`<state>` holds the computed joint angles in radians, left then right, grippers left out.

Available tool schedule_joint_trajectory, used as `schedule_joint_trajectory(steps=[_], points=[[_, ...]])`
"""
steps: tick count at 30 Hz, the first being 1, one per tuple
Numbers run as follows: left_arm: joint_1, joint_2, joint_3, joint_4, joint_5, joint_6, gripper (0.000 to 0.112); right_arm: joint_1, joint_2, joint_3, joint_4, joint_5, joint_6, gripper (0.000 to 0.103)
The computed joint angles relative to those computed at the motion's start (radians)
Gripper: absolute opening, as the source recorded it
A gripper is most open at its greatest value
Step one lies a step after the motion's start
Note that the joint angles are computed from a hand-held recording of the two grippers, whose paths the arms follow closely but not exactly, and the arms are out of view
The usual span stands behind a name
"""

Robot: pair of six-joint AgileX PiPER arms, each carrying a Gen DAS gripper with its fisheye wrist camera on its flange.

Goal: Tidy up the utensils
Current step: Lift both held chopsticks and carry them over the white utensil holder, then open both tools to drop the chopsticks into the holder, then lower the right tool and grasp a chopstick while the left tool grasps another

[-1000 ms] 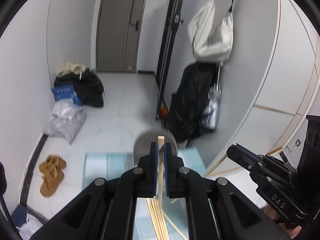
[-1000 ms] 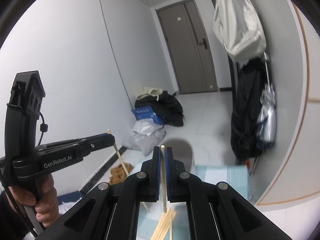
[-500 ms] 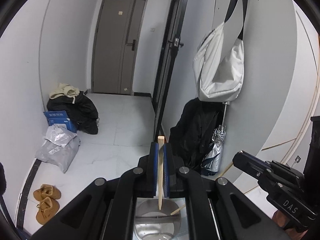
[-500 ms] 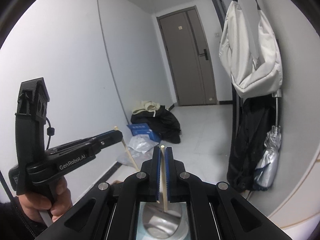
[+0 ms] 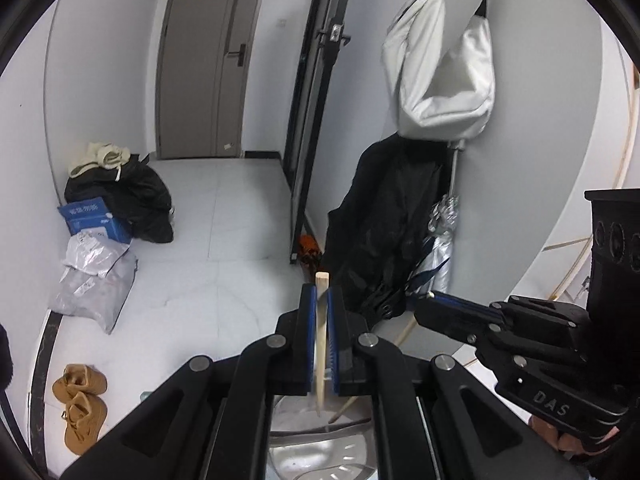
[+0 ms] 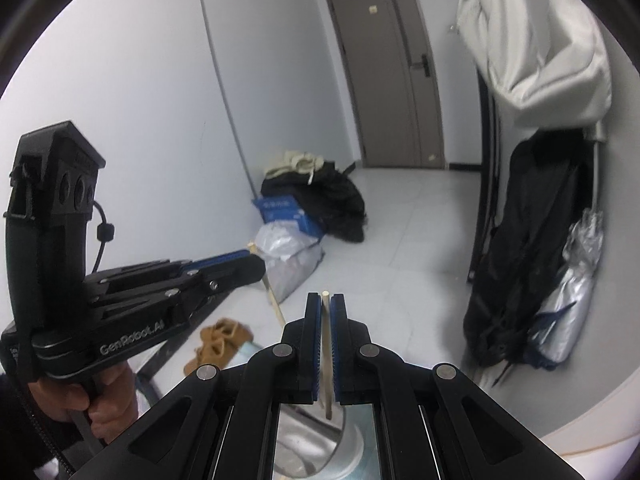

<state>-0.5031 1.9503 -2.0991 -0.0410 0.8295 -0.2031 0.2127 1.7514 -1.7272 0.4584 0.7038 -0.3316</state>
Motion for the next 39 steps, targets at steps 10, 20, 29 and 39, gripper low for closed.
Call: schedule_joint_trajectory(steps=[10, 20, 29, 39], points=[[0.004, 0.037, -0.094, 0.032, 0.162, -0.063, 0.032, -0.026, -0.046, 0.101, 0.110, -0.019, -0.071, 0.007], [-0.139, -0.159, 0.146, 0.438, 0.144, -0.376, 0.076, -0.061, -0.252, 0.329, 0.082, -0.110, 0.032, 0.032], [-0.277, -0.314, 0.381, 0.681, 0.134, -0.683, 0.084, -0.007, -0.482, 0.554, -0.029, -0.225, 0.161, 0.055], [-0.413, -0.423, 0.590, 0.863, 0.147, -0.937, 0.094, 0.099, -0.650, 0.775, -0.218, -0.296, 0.372, 0.066]])
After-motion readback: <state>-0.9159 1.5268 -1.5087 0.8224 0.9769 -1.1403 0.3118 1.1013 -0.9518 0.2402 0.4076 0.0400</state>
